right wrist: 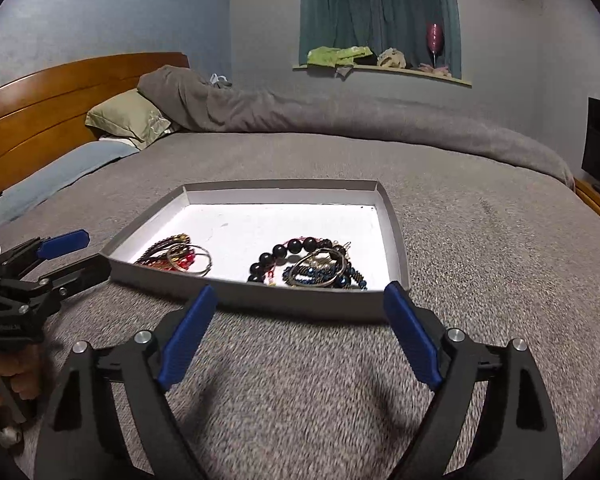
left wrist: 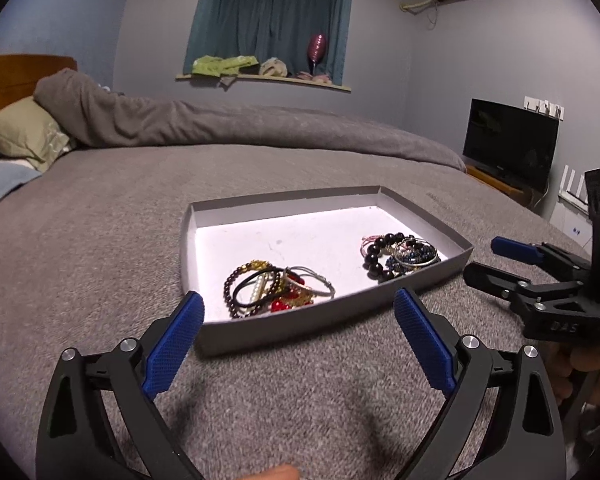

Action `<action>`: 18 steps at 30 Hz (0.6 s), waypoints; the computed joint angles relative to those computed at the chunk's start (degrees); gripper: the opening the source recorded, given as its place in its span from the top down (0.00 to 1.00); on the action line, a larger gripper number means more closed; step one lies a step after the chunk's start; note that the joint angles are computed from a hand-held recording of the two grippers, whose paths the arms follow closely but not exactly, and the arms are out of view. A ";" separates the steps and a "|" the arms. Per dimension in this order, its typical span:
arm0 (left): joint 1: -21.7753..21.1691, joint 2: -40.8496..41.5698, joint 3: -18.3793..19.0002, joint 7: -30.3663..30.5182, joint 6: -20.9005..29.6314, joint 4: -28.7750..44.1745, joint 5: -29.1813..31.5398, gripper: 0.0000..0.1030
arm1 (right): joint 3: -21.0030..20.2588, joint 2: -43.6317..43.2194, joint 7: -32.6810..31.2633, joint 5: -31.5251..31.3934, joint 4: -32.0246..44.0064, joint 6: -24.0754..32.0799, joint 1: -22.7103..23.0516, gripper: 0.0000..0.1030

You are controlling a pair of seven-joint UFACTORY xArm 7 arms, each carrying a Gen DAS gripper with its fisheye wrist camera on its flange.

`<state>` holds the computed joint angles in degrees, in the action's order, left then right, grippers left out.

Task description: Organize jewelry

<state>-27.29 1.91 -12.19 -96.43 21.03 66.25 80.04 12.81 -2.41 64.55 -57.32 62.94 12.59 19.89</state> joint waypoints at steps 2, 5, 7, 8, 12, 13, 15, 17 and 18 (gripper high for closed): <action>-0.29 -0.73 -0.28 -1.52 1.09 -0.79 0.97 0.07 | 0.48 -1.37 4.12 -4.24 -1.04 0.22 -0.27 0.13; -0.41 -1.78 -0.86 -4.59 2.38 -1.98 2.60 0.05 | 1.45 -3.25 9.86 -9.28 -2.68 -0.16 -1.30 0.10; -0.44 -2.48 -1.33 -6.09 3.06 -2.78 4.04 0.05 | 2.33 -4.62 14.17 -13.29 -3.79 -0.58 -2.18 0.08; -0.45 -2.83 -1.58 -7.44 3.26 -3.20 5.55 0.05 | 2.69 -5.24 16.03 -14.99 -4.28 -0.76 -2.61 0.07; -0.65 -3.49 -2.52 -8.93 4.90 -4.02 7.15 0.05 | 3.96 -8.00 24.56 -22.12 -6.29 -1.68 -4.17 0.05; -0.76 -3.64 -2.73 -8.96 5.58 -4.11 7.20 0.05 | 4.02 -8.48 25.52 -22.91 -6.67 -1.91 -4.35 0.05; -0.89 -3.96 -3.04 -9.09 6.47 -4.39 7.29 0.05 | 4.13 -9.12 26.52 -23.64 -7.27 -2.41 -4.53 0.05; -0.91 -3.94 -3.14 -8.92 6.64 -4.48 6.96 0.05 | 4.39 -9.51 27.28 -24.44 -7.61 -2.46 -4.70 0.05; -0.91 -3.95 -3.16 -8.71 6.72 -4.56 6.66 0.05 | 4.58 -9.77 28.01 -25.15 -7.83 -2.33 -4.77 0.05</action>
